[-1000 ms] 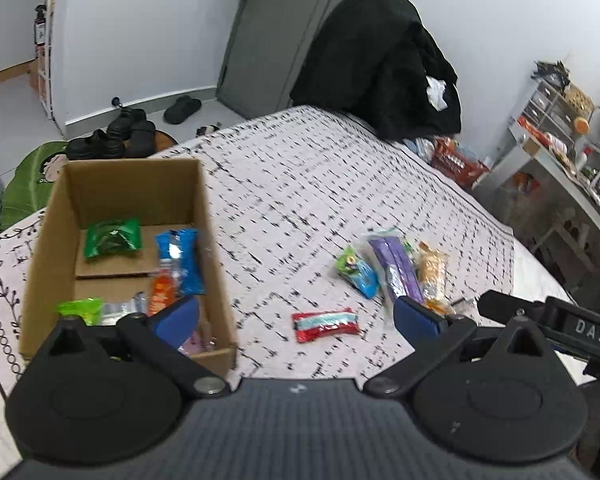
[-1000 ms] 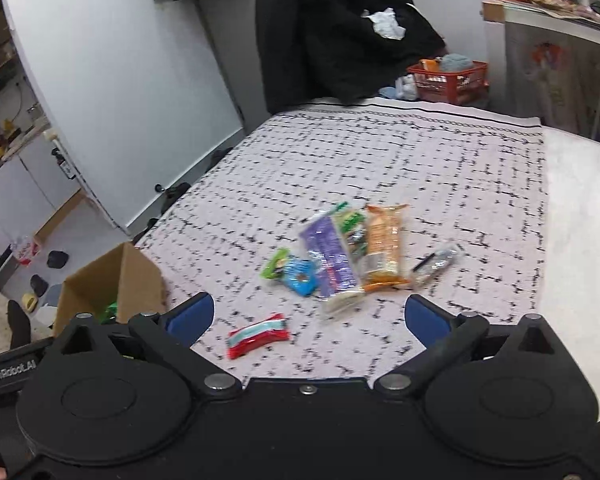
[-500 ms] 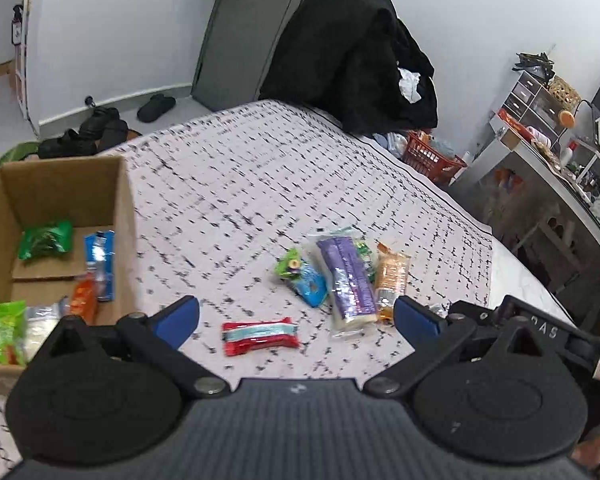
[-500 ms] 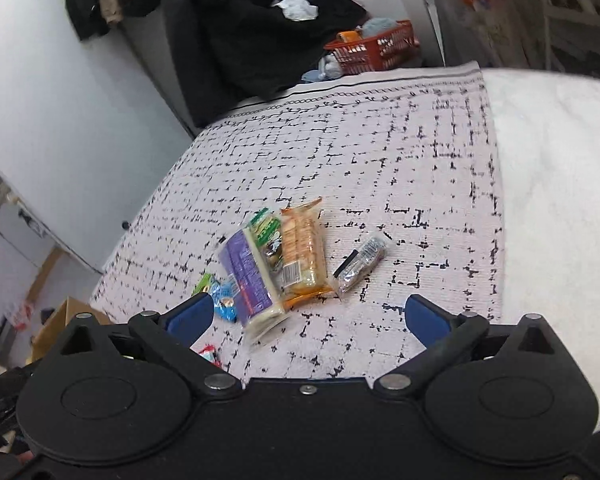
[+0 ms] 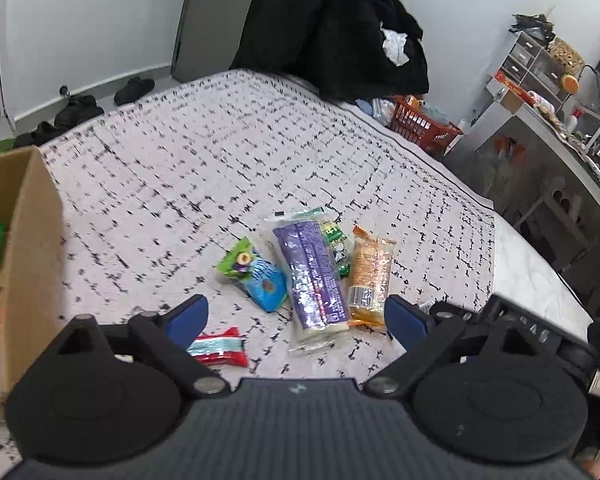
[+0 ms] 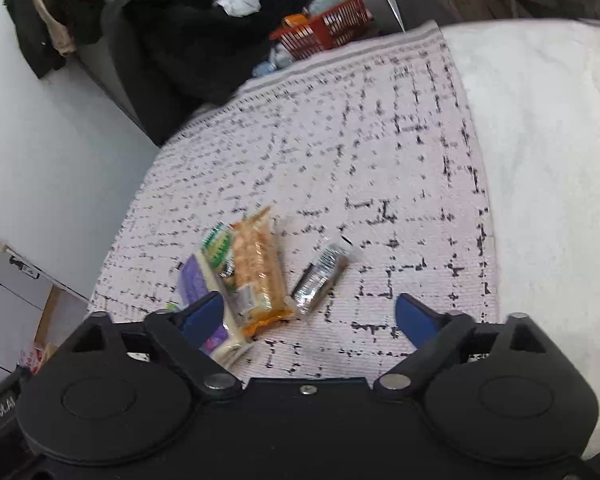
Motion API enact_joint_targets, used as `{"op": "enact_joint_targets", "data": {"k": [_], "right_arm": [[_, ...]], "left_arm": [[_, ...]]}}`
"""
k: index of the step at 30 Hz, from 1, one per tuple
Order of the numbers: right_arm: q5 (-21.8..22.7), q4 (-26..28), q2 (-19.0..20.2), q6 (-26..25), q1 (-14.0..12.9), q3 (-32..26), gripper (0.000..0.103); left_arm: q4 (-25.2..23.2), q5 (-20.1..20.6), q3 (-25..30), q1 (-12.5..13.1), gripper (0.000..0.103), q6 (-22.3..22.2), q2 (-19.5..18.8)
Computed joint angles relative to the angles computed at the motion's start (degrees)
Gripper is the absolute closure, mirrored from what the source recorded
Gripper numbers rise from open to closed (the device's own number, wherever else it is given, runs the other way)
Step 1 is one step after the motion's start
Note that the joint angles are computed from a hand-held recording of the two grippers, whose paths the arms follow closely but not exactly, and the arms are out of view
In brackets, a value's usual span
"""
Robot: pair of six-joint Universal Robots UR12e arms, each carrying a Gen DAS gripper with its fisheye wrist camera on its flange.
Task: Organize snacks
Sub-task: 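Move both tools back over the remaining snacks on the bed, then grasp purple bread pack with left tool while right tool grasps silver bar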
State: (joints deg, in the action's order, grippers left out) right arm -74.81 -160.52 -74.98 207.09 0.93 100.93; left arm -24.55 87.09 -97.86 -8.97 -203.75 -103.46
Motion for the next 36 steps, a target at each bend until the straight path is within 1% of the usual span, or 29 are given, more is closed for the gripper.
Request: {"op": "enact_joint_targets", "data": {"k": [2, 3, 5, 6, 8, 9, 11, 13, 17, 23, 25, 27, 28, 29, 30, 31, 36], "right_arm": [[0.62, 1.66, 0.48, -0.17, -0.11, -0.58, 0.026], [0.77, 2.09, 0.71, -0.16, -0.14, -0.79, 0.027], [1.15, 2.36, 1.16, -0.55, -0.18, -1.14, 0.035], [1.25, 2.55, 1.44, -0.67, -0.19, -1.4, 0.036], [1.48, 2.95, 1.96, -0.67, -0.24, -1.88, 0.042], [1.76, 3.17, 2.17, -0.56, -0.3, -2.08, 0.044], [2.34, 3.8, 2.56, -0.42, -0.47, -2.5, 0.053], [2.48, 3.43, 2.94, -0.43, -0.51, -2.74, 0.057], [2.91, 3.17, 3.72, -0.68, -0.59, -3.48, 0.061], [2.71, 2.72, 4.72, -1.4, -0.41, -4.5, 0.062], [2.36, 2.82, 5.0, -1.99, -0.25, -4.84, 0.062], [1.79, 3.07, 5.14, -2.75, -0.04, -5.09, 0.063], [1.46, 3.18, 5.23, -3.21, 0.07, -5.22, 0.064], [0.6, 3.74, 5.28, -4.07, 0.29, -5.48, 0.07], [-0.32, 4.25, 5.3, -4.85, 0.5, -5.72, 0.075], [-0.65, 4.4, 5.27, -5.36, 0.55, -5.73, 0.077], [-0.45, 4.26, 4.24, -6.53, 0.49, -4.86, 0.079]], "left_arm": [[-0.81, -0.34, 0.98, -0.14, 0.017, -0.77, -1.0], [-1.07, -0.56, 1.36, -0.17, 0.018, -1.1, -1.42], [-1.37, -0.76, 2.11, -0.33, 0.025, -1.62, -2.31], [-1.54, -0.73, 2.43, -0.41, 0.028, -1.75, -2.7], [-2.11, -0.83, 3.27, -0.53, 0.034, -2.22, -3.61], [-2.25, -1.05, 3.59, -0.54, 0.036, -2.54, -4.02], [-2.75, -1.54, 4.29, -0.57, 0.038, -2.93, -4.84], [-3.27, -1.49, 4.97, -0.7, 0.041, -3.28, -5.65], [-4.48, -1.97, 6.07, -0.76, 0.045, -4.31, -6.96], [-6.07, -3.09, 7.24, -0.83, 0.047, -5.43, -8.44], [-5.8, -3.37, 7.17, -0.82, 0.047, -6.17, -8.68], [-5.48, -3.01, 7.1, -0.89, 0.052, -6.51, -8.77], [-5.99, -2.32, 7.23, -1.0, 0.062, -6.39, -8.79], [-6.73, -1.78, 7.45, -1.09, 0.066, -6.1, -8.84], [-6.6, -1.91, 7.32, -1.04, 0.067, -6.11, -8.75], [-6.3, -2.07, 7.11, -0.97, 0.069, -6.23, -8.58], [-5.52, -2.69, 5.78, -0.71, 0.071, -6.09, -7.22]]}}
